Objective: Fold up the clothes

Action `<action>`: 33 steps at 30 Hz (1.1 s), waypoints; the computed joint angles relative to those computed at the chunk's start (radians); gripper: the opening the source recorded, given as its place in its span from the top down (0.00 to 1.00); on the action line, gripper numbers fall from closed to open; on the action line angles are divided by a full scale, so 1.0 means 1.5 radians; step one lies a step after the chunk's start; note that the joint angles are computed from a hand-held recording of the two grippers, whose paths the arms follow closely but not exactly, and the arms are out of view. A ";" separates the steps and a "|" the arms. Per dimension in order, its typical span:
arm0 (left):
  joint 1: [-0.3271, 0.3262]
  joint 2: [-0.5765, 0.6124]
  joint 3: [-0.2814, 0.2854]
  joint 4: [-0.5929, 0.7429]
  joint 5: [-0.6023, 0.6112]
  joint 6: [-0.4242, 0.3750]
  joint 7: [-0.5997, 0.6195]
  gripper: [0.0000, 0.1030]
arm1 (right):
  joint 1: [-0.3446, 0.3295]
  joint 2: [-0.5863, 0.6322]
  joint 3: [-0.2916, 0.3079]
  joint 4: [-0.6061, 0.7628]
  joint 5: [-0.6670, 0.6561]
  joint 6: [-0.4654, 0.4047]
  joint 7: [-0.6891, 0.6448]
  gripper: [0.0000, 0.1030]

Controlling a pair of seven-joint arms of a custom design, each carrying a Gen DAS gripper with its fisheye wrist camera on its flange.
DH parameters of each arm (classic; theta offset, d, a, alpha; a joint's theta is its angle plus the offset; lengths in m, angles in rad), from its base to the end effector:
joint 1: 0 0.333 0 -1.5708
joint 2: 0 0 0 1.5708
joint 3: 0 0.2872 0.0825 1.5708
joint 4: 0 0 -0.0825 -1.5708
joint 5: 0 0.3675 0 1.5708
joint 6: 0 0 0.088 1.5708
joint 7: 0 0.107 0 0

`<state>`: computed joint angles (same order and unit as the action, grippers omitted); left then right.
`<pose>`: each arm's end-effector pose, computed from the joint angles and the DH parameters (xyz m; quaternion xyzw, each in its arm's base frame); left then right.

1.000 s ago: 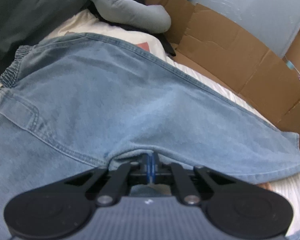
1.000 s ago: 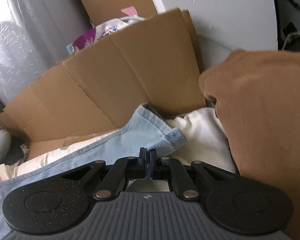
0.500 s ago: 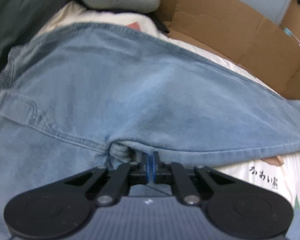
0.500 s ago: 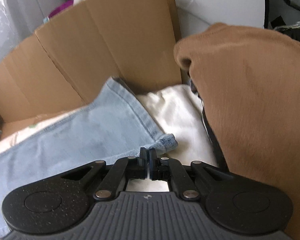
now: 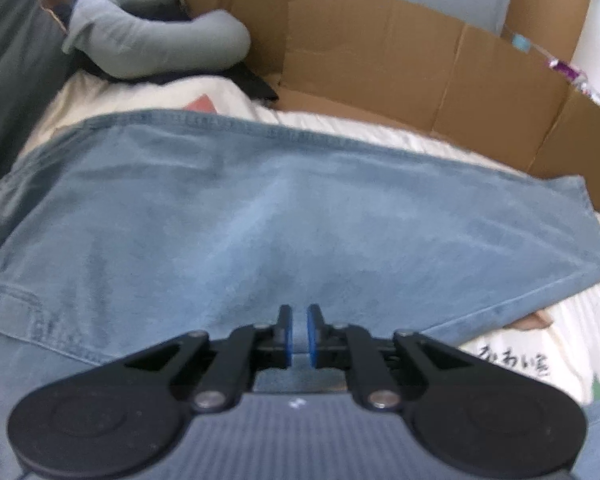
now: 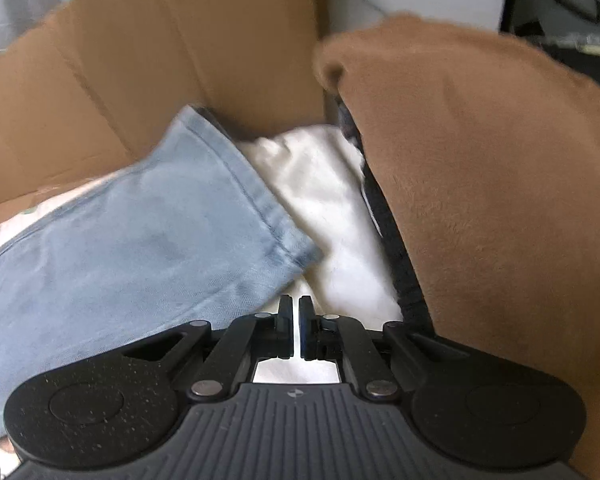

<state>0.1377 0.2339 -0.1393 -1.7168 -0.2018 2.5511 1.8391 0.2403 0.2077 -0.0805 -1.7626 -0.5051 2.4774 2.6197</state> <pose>0.6513 0.0094 0.4960 -0.6299 0.7126 -0.2526 0.1775 0.6303 0.1068 0.4793 -0.4584 0.8299 -0.2463 0.2010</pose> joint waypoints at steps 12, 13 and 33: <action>-0.005 0.037 -0.007 0.011 0.014 -0.038 0.013 0.79 | -0.010 0.078 0.078 0.058 0.247 0.166 -0.337 0.60; -0.005 0.037 -0.008 0.008 0.013 -0.033 0.007 0.79 | -0.004 0.108 0.085 0.100 0.263 0.158 -0.365 0.60; 0.021 -0.011 0.022 0.005 -0.074 -0.009 0.036 0.77 | 0.108 0.283 0.030 0.347 0.312 0.031 -0.543 0.60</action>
